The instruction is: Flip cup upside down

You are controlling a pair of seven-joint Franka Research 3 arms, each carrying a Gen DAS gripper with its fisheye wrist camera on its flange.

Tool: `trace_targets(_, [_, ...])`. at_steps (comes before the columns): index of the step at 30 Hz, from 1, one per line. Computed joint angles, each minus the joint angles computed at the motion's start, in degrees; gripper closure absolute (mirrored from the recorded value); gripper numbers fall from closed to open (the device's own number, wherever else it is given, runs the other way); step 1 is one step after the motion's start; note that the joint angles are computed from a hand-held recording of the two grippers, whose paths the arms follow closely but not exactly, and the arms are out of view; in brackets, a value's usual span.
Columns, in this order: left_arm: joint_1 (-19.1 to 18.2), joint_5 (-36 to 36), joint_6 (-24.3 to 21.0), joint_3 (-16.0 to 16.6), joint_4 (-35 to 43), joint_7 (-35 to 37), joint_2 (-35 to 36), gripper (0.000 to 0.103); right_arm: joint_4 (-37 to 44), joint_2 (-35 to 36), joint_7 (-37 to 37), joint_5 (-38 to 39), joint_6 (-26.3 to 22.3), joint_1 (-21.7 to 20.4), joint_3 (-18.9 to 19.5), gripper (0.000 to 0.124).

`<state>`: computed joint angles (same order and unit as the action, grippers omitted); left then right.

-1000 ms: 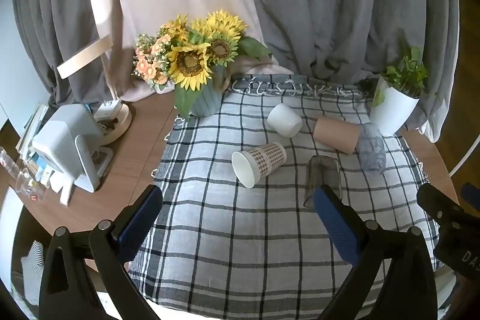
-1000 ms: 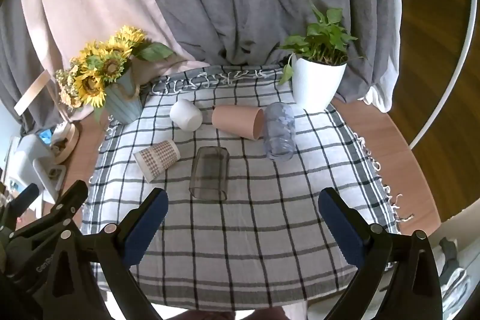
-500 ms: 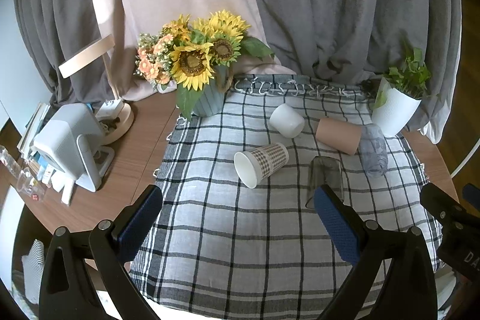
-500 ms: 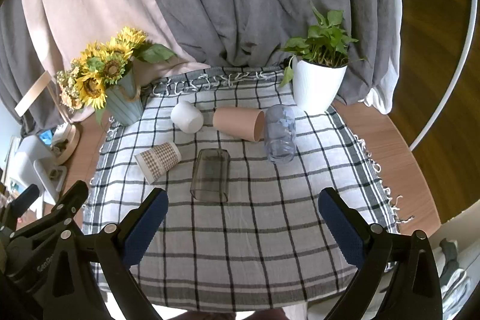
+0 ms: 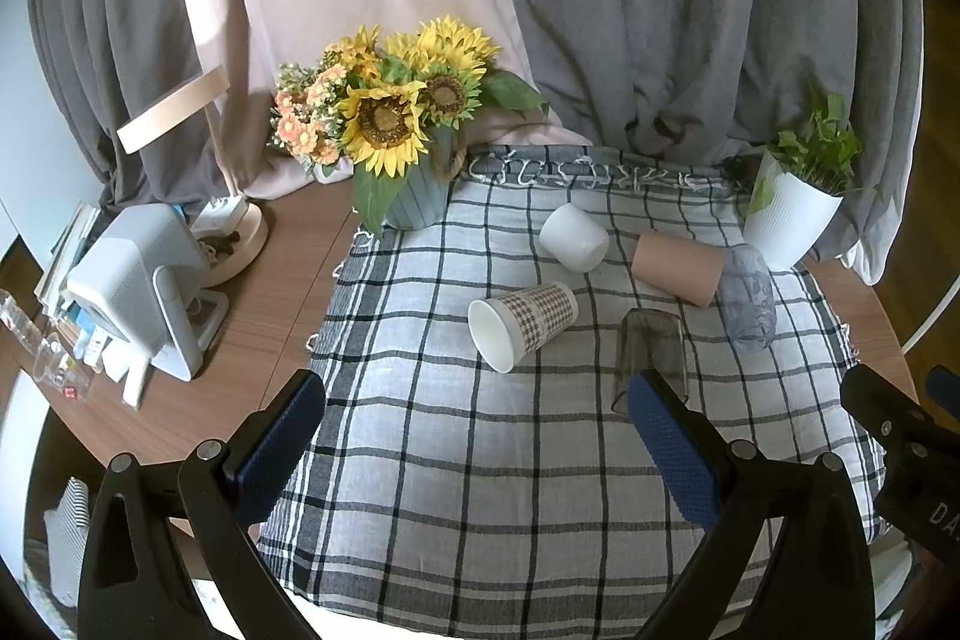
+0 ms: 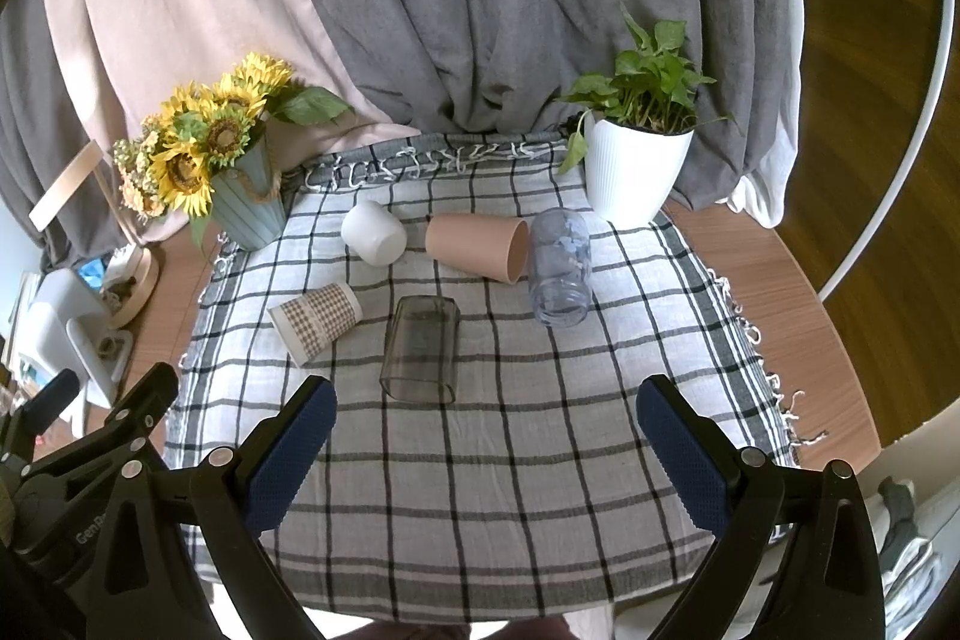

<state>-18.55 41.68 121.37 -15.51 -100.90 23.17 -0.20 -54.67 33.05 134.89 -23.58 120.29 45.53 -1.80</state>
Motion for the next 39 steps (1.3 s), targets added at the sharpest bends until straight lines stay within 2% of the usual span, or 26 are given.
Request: trace_targets(39, [0.7,-1.2,1.0,-0.1,-2.3,0.2,-1.1,0.000,1.3,1.3,-0.8,0.7,0.0,-0.3,-0.2,0.023])
